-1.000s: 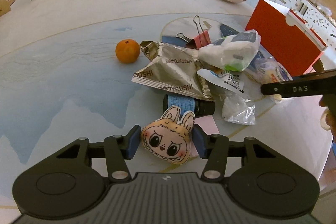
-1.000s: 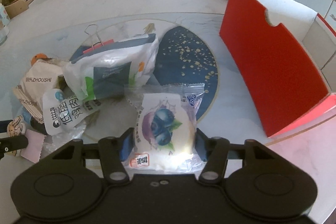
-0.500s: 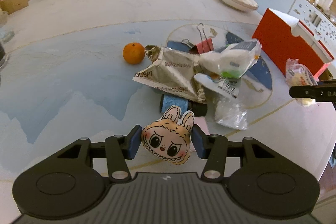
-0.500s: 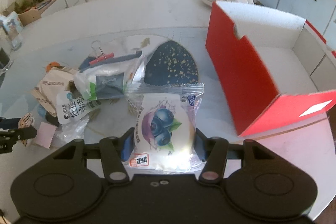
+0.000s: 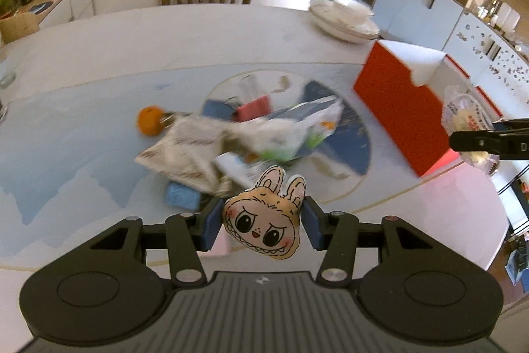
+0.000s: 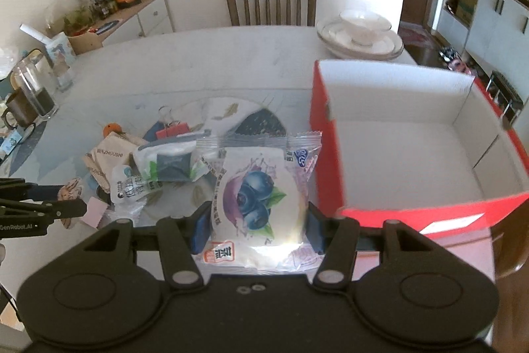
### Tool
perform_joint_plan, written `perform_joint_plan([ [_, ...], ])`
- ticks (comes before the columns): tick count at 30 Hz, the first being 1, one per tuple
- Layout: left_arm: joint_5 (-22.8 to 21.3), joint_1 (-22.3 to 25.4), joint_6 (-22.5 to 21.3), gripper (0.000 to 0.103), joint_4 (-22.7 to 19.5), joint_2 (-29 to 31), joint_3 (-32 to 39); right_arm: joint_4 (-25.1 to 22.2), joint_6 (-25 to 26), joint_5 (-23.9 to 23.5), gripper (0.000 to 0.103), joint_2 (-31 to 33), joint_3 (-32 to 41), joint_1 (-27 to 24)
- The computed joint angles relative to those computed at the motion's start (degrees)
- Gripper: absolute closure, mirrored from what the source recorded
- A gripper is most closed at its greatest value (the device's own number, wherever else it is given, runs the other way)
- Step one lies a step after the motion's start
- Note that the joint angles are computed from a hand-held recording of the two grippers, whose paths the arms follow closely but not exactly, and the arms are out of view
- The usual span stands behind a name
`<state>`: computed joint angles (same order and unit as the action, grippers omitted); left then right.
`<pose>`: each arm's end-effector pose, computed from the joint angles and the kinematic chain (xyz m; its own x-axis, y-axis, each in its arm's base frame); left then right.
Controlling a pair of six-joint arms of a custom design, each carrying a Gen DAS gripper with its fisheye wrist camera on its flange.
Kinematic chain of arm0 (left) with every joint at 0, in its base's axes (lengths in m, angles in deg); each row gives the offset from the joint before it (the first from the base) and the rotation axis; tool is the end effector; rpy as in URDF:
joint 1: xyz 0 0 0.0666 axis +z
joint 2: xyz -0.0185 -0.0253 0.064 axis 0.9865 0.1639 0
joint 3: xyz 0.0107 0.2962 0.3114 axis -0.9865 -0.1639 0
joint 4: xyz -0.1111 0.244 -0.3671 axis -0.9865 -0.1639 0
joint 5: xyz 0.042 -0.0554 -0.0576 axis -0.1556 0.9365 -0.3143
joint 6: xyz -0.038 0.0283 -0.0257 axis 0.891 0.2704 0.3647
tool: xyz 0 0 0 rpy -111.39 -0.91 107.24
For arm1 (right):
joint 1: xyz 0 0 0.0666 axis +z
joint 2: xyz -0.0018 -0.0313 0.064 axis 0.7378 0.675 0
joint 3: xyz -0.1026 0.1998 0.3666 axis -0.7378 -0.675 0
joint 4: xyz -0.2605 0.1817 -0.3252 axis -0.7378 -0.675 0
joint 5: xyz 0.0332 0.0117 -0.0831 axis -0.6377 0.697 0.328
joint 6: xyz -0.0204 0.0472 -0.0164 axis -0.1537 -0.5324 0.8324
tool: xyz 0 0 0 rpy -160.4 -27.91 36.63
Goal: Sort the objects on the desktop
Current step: 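Carry the bunny and bread packet with both tools over the red box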
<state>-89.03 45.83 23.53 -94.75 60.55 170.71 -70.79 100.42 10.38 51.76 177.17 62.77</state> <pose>0.5359 -0.3563 0.3309 -0.7419 -0.2747 -0.6116 -0.2177 0.9615 -0.1678 0.6560 0.1894 0.3755 -0.6566 -0.4235 -0.6241 -0.6033 0.7915 0.0977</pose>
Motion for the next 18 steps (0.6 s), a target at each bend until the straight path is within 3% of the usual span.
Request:
perform_joint_plan([
  [18,2.0,-2.5,-10.0,0.053,-7.3,17.6,29.3,-4.1,8.1,-3.5,0.047,6.5,9.8,-8.3],
])
